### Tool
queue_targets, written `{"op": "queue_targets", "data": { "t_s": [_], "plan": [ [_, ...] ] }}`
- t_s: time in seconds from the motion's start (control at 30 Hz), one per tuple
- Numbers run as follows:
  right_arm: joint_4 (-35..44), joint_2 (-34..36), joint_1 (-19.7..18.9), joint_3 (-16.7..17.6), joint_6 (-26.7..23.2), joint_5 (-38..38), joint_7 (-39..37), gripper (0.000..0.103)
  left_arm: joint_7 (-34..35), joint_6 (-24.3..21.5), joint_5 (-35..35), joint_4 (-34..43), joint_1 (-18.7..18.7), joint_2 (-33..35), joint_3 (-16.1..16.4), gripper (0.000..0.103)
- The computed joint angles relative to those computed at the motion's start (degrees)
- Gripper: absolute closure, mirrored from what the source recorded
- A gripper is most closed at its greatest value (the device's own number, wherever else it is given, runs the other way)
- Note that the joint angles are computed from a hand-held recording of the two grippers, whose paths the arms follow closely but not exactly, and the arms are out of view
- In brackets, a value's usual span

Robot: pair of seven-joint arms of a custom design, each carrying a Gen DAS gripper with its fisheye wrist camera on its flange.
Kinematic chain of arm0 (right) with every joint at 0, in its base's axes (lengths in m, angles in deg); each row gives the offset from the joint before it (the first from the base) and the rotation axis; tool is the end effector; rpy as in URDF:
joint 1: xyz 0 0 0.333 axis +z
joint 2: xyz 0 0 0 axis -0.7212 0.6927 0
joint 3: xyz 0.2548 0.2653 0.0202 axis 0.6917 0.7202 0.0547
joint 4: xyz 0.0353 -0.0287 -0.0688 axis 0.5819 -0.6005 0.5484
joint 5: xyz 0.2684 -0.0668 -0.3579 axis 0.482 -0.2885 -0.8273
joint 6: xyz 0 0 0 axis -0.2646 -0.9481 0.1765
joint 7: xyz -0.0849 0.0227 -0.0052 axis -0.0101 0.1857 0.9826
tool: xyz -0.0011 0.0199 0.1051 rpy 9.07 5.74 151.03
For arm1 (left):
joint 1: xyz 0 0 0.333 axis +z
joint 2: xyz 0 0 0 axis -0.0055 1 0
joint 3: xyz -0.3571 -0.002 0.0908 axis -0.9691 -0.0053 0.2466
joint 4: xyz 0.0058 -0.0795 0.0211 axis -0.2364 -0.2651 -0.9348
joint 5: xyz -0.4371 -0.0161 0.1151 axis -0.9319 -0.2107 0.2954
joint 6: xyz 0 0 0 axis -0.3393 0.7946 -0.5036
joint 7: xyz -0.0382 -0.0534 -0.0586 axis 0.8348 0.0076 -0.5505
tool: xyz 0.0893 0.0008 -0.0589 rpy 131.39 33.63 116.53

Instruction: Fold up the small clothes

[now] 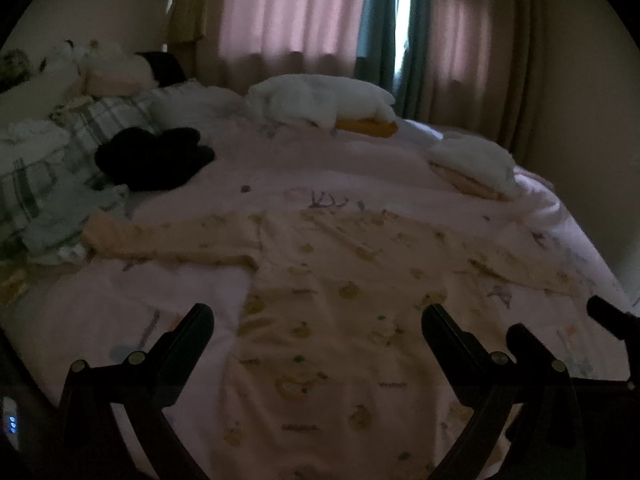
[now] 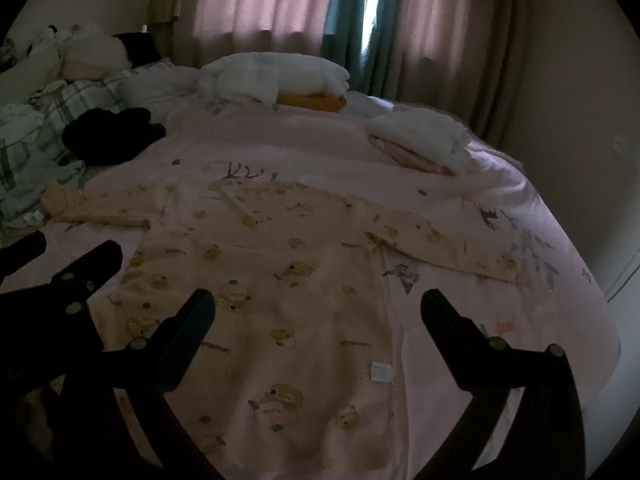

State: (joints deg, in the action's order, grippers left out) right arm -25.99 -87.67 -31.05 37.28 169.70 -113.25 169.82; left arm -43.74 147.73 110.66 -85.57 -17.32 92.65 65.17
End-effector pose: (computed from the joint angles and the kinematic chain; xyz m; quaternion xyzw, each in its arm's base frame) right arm 0.6165 0.2128 0.5745 -0.5631 0.7023 -0.3808 0.2113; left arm 0.6651 -0.3602 0.5456 -0.5565 0.6872 -0.3921 0.2539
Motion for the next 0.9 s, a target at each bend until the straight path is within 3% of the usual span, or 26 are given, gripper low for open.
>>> {"op": "queue_targets", "data": {
  "t_s": [0.1, 0.27, 0.4, 0.7, 0.8, 0.9],
  "plan": [
    [0.40, 0.15, 0.12, 0.10, -1.27, -1.34, 0.68, 0.000, -3.36, -0.56, 5.10, 0.05, -1.64, -0.57, 1.73, 0.000],
    [-0.18, -0.23, -0.01, -0.13, -0.54, -1.47, 1.56, 0.000, -4.82, 1.10, 5.64, -0.46, -1.23, -0.71, 1.44, 0.000],
    [-0.23, -0.29, -0.17, -0.07, -0.71, -1.71, 1.70, 0.000, -1.01, 3.45, 0.91, -1.26, 1.07, -0.45, -0.97, 0.000],
    [-0.20, -0.35, -0.22, 0.03, -0.97, -2.31, 1.57, 0.000, 4.41, 3.00, -4.17, -1.61, 2.03, -0.54, -2.55, 0.000],
    [-0.13, -0.24, -0.23, -0.02, -0.49, -1.66, 1.19, 0.000, 9.62, 2.92, -10.30, -2.10, 4.77, -0.36, -5.87, 0.000],
    [-0.46, -0.41, -0.34, -0.12, 0.34, -1.53, 1.25, 0.000, 8.20, 3.36, -9.49, -2.29, 2.86, -0.59, -3.61, 0.000]
  ]
}}
